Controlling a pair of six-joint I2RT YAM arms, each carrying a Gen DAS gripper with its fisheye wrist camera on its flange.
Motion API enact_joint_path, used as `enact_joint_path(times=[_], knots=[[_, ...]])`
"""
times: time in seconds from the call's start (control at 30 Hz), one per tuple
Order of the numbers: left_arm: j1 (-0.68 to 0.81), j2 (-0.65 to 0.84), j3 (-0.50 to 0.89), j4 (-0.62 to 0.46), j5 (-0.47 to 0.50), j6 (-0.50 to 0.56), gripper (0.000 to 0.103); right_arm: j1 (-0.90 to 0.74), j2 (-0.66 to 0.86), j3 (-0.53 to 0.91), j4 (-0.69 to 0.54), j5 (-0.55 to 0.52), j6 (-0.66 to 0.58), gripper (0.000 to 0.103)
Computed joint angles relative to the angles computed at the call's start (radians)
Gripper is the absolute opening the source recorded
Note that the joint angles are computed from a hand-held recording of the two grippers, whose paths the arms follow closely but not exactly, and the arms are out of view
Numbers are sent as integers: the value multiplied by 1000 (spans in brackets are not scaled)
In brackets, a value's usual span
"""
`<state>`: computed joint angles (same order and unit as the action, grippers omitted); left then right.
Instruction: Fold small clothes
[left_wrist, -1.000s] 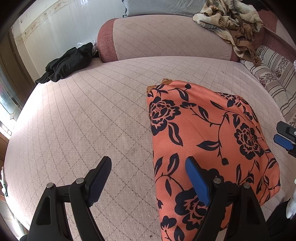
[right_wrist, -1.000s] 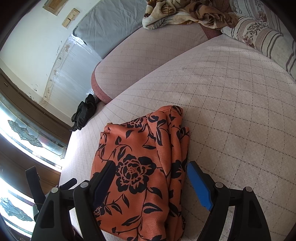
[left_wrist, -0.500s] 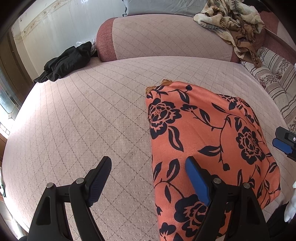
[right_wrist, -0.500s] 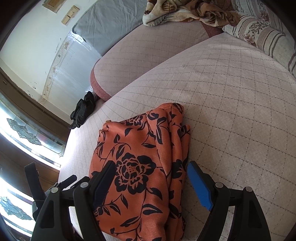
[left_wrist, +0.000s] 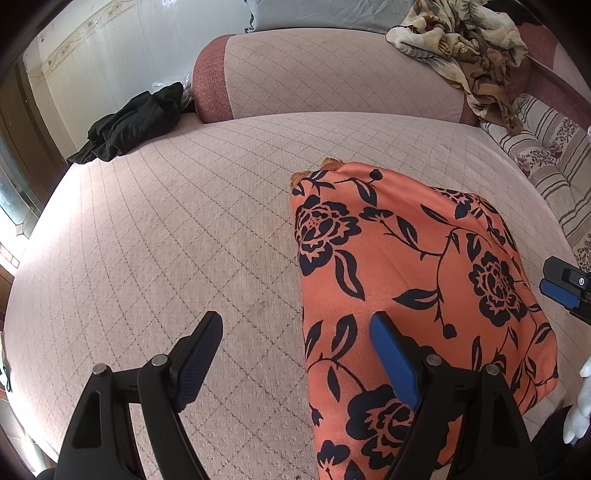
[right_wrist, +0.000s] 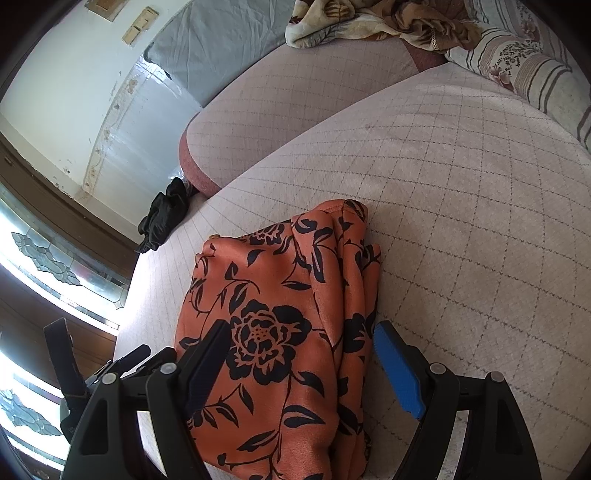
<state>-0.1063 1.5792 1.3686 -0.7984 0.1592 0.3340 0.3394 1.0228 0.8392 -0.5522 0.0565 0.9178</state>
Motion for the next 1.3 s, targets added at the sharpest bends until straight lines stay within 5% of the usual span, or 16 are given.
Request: enact_joint_path(times=[0.57, 1.13, 1.3], knots=[[40, -90, -9, -44, 17, 28, 82, 70, -31, 6, -13, 66, 16, 82], [13, -4, 5, -8, -4, 8, 82, 48, 2, 16, 4, 31, -8, 82], [27, 47, 39, -36, 73, 12, 82, 28, 25, 13, 17, 0, -15, 82]])
